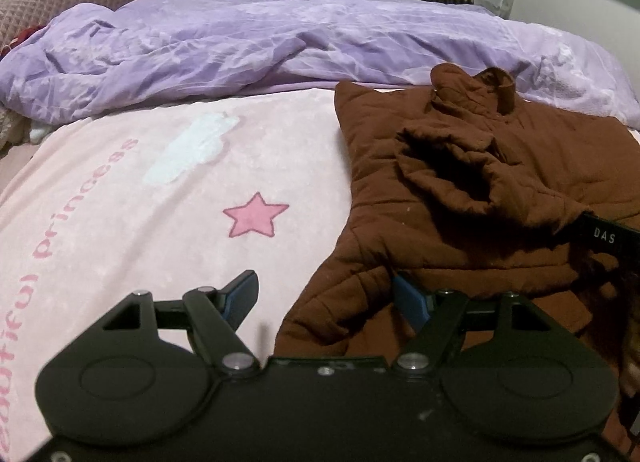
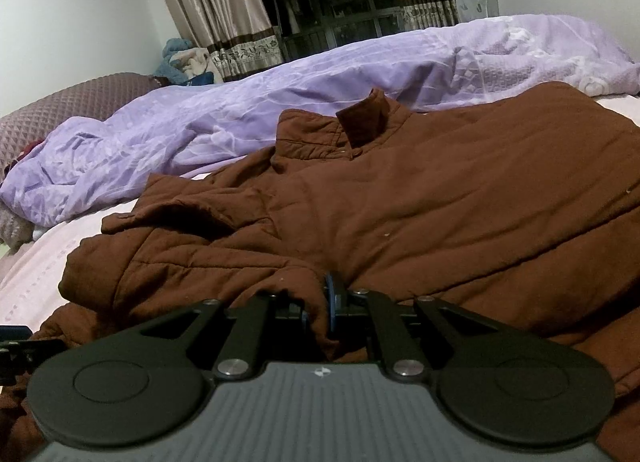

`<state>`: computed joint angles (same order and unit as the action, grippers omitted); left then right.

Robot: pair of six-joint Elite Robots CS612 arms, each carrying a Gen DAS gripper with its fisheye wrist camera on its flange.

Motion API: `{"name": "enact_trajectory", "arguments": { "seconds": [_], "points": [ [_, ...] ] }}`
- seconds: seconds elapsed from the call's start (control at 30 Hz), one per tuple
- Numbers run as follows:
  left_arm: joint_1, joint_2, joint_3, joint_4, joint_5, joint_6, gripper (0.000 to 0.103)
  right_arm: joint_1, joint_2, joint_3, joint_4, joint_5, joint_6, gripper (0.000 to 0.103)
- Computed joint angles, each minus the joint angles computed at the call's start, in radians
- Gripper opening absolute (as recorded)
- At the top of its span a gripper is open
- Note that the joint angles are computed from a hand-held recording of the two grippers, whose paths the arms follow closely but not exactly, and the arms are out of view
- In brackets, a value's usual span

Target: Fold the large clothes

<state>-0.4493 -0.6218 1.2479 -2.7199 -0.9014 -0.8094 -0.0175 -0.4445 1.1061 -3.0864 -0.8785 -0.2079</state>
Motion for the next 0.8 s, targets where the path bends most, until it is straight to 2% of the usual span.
{"name": "enact_trajectory", "arguments": {
  "seconds": [0.13,0.17,0.23,0.27,0.3,0.33,0.37,0.43,0.5,0.57,0.67,0.8],
  "points": [
    [0.000,0.003,-0.003,0.002,-0.002,-0.002,0.075,0.000,-0.001,0.000,0.005,0.001,-0.006,0.012],
    [0.001,0.003,-0.004,0.004,-0.003,-0.007,0.075,0.001,-0.007,0.005,0.012,-0.006,-0.029,0.015],
    [0.002,0.005,-0.009,-0.003,-0.007,-0.004,0.075,0.007,-0.041,0.046,0.025,-0.046,-0.145,0.022],
    [0.002,0.006,-0.013,-0.013,-0.005,0.005,0.075,0.009,-0.061,0.072,0.032,-0.061,-0.214,0.034],
    [0.001,0.008,-0.017,-0.031,0.000,0.020,0.075,0.007,-0.091,0.111,0.039,-0.069,-0.292,0.042],
    [0.001,0.011,-0.023,-0.051,0.006,0.038,0.075,0.002,-0.110,0.141,0.033,-0.064,-0.329,0.059],
    [0.000,0.014,-0.030,-0.062,0.010,0.047,0.075,-0.008,-0.130,0.173,0.024,-0.046,-0.351,0.077],
    [-0.002,0.019,-0.041,-0.072,0.007,0.054,0.075,-0.040,-0.163,0.211,0.070,0.029,-0.402,0.092],
    [-0.005,0.021,-0.042,-0.087,-0.005,0.067,0.075,-0.069,-0.189,0.231,0.111,0.040,-0.406,0.086],
    [-0.010,0.022,-0.037,-0.098,-0.010,0.083,0.075,-0.098,-0.191,0.227,0.089,0.047,-0.342,0.081],
    [-0.008,0.026,-0.036,-0.142,-0.024,0.078,0.075,-0.136,-0.154,0.164,-0.008,0.051,-0.147,0.080],
    [0.003,0.054,-0.079,-0.269,-0.057,0.077,0.075,-0.137,-0.075,0.004,-0.020,-0.043,-0.011,0.070]
  ]
}}
